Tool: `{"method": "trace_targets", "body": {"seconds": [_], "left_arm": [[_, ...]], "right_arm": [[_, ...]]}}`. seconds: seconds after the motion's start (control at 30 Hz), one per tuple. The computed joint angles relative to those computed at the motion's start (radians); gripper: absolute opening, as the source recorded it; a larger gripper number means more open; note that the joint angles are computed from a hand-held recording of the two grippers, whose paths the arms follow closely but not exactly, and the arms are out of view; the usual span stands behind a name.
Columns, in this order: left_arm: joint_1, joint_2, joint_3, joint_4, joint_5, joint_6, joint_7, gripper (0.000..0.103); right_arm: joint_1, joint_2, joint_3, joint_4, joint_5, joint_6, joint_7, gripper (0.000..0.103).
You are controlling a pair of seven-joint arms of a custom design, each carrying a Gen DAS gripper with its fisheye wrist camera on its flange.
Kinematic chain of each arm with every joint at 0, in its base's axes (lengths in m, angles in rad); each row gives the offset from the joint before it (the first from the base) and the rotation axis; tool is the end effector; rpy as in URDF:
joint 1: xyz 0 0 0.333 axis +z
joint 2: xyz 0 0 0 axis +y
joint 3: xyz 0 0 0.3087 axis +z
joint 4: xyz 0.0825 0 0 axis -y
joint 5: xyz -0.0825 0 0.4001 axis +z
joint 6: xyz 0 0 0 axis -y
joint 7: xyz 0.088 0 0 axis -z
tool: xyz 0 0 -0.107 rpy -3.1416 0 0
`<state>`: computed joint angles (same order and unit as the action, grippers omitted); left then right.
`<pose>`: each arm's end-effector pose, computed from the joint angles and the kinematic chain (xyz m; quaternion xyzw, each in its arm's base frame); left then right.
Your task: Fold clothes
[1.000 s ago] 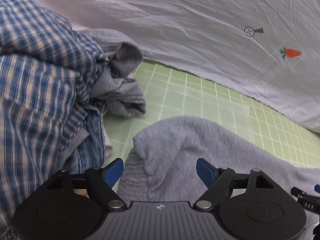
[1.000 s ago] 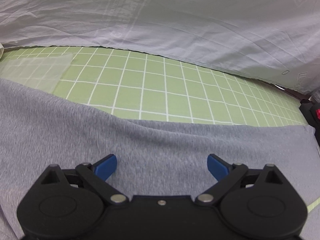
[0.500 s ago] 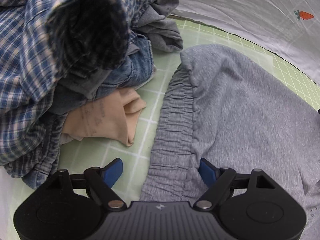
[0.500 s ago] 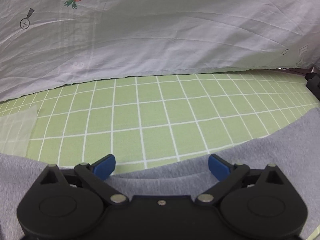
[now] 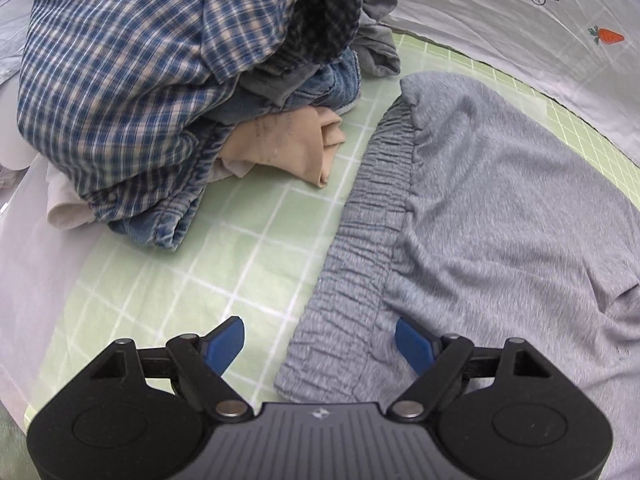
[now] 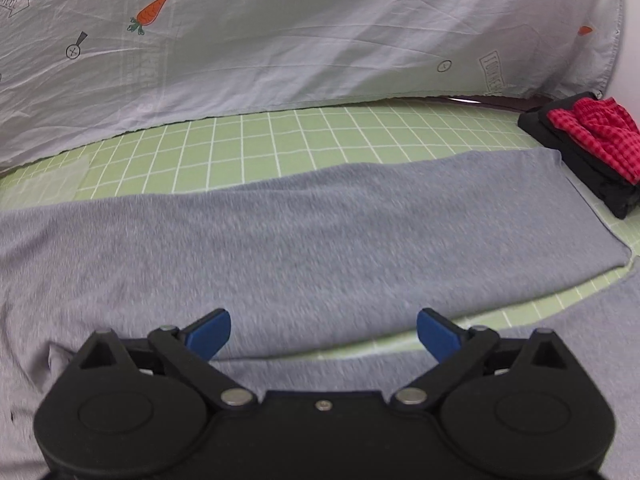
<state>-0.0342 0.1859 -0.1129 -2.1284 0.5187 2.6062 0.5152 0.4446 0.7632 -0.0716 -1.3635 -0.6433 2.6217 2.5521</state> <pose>0.5938 -0.0974 0.3328 -0.8420 0.4975 -0.1128 0.1754 0.7179 0.3109 0.3020 -0.6366 0.6960 -0.2634 0.2024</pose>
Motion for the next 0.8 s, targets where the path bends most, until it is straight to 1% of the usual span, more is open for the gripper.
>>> {"method": "trace_targets", "body": {"seconds": [0.03, 0.17, 0.23, 0.33, 0.43, 0.5, 0.6, 0.73, 0.8], "left_arm": [[-0.001, -0.007, -0.002, -0.016, -0.002, 0.012, -0.004, 0.083], [-0.020, -0.014, -0.017, -0.037, -0.013, -0.047, -0.012, 0.083], [-0.036, -0.037, -0.013, -0.069, 0.027, -0.068, -0.065, 0.087], [-0.046, -0.082, -0.014, -0.120, 0.050, -0.110, -0.136, 0.088], [-0.043, -0.135, -0.016, -0.183, 0.064, -0.121, -0.193, 0.090], [-0.039, -0.165, -0.018, -0.220, 0.066, -0.113, -0.221, 0.090], [-0.039, -0.190, -0.026, -0.244, 0.067, -0.117, -0.248, 0.090], [-0.044, -0.209, -0.034, -0.252, 0.035, -0.112, -0.275, 0.089], [-0.052, -0.201, -0.042, -0.231, 0.039, -0.133, -0.280, 0.089]], "right_arm": [[0.008, -0.042, -0.009, -0.070, -0.014, 0.012, 0.019, 0.101], [0.014, -0.151, -0.019, -0.253, -0.062, 0.049, 0.098, 0.101], [0.016, -0.200, -0.021, -0.333, -0.096, 0.061, 0.139, 0.101], [-0.001, -0.253, -0.010, -0.415, -0.130, 0.085, 0.175, 0.101], [-0.016, -0.293, -0.006, -0.482, -0.167, 0.102, 0.204, 0.101], [-0.034, -0.318, -0.002, -0.525, -0.179, 0.123, 0.226, 0.101], [-0.067, -0.356, 0.003, -0.590, -0.180, 0.164, 0.262, 0.101], [-0.113, -0.432, -0.011, -0.711, -0.196, 0.268, 0.347, 0.101], [-0.103, -0.473, -0.041, -0.756, -0.265, 0.253, 0.423, 0.101]]}}
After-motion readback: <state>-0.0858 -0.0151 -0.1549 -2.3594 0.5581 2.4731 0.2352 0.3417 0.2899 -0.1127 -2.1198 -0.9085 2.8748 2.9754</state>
